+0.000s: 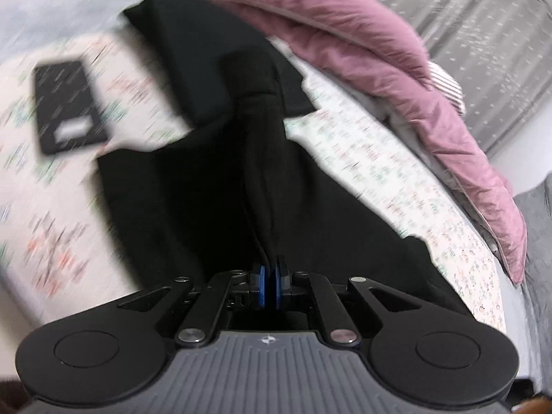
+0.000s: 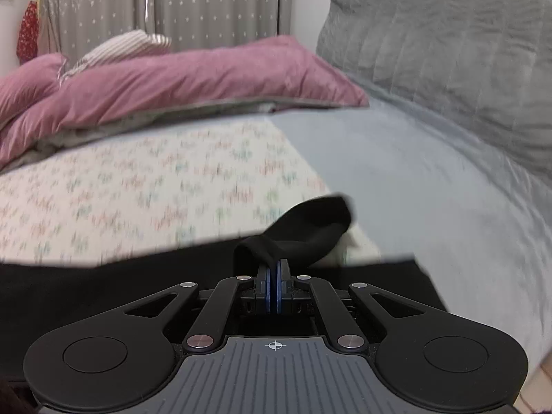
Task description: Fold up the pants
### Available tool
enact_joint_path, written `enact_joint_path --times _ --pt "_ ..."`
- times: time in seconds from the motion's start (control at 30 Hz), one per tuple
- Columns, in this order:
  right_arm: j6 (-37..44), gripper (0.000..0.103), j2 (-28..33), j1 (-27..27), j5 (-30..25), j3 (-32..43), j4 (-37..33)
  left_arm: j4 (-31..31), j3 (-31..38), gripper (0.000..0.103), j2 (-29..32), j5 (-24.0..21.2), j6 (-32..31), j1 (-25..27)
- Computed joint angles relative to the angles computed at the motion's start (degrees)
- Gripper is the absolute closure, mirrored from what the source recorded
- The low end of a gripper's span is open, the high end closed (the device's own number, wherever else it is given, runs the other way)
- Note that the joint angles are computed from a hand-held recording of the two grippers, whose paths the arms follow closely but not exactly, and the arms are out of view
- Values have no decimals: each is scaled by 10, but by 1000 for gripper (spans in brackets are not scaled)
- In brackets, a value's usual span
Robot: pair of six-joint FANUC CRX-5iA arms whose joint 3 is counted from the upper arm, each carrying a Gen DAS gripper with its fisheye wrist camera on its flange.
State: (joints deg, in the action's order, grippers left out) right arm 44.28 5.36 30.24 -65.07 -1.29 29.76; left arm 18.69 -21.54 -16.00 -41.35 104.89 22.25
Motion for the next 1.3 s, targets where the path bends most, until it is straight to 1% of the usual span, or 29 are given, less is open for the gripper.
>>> enact_joint_path --times 0.07,0.13,0.27,0.33,0.37,0.5,0.53,0.6,0.7,0.77,0.8,0.83,0.87,0.9,0.93,0.97,1.0,1.03,1.07,1.1,1.13,1.17,1.2,1.23,1.3 --pt "-12 102 -18 10 -6 -29 2 7 -18 81 -13 -15 12 9" --pt "-18 102 -29 16 -16 -51 -1 15 -36 80 -24 -20 20 12" --pt "-19 101 -30 16 -51 -69 -19 61 -74 80 -39 1 4 23" --pt "-11 100 -23 3 -72 -64 -51 60 -76 80 -42 9 12 18" --pt "-14 100 -24 -3 -71 -64 -61 61 -80 80 -49 6 5 26" --pt "-11 100 -32 1 -68 -69 -52 -32 -56 81 -69 2 64 8" --pt "-15 100 -40 5 -63 -76 -46 -69 -43 81 -70 -3 90 -4" --pt "-12 100 -48 9 -62 -80 -45 -108 -28 81 -66 -9 112 -13" --pt "1 102 -43 6 -75 -76 -50 -121 -8 81 -43 -33 109 -15" --pt "13 101 -39 5 -80 -74 -54 -156 9 79 -39 -48 118 -29" --pt "20 101 -38 7 -82 -75 -51 -190 23 73 -37 -54 142 -44" --pt "23 96 -39 10 -82 -77 -44 -227 33 68 -40 -58 167 -60" --pt "28 89 -42 12 -79 -79 -42 -276 48 67 -40 -62 204 -81" --pt "23 81 -44 15 -81 -83 -30 -318 59 63 -43 -62 235 -101" --pt "17 71 -50 17 -78 -88 -19 -354 67 57 -46 -62 257 -118" --pt "12 66 -55 17 -74 -91 -11 -384 74 53 -48 -59 275 -132" --pt "7 56 -60 17 -68 -94 -4 -416 83 48 -49 -61 295 -150" --pt "4 50 -64 17 -63 -96 4 -438 89 44 -48 -58 307 -164" --pt "6 48 -68 18 -57 -98 13 -445 92 41 -45 -49 306 -170" --pt "14 47 -68 17 -53 -96 18 -437 92 33 -42 -36 292 -171" --pt "25 44 -67 18 -47 -93 20 -409 88 25 -37 -16 259 -164" --pt "36 42 -64 18 -40 -91 19 -372 78 22 -34 9 223 -153" --pt "52 36 -59 17 -32 -85 13 -321 62 22 -31 37 175 -140" --pt "70 34 -53 17 -25 -79 5 -257 45 21 -27 62 113 -127" --pt "121 34 -38 18 -6 -70 -12 -116 10 21 -12 96 -19 -110"
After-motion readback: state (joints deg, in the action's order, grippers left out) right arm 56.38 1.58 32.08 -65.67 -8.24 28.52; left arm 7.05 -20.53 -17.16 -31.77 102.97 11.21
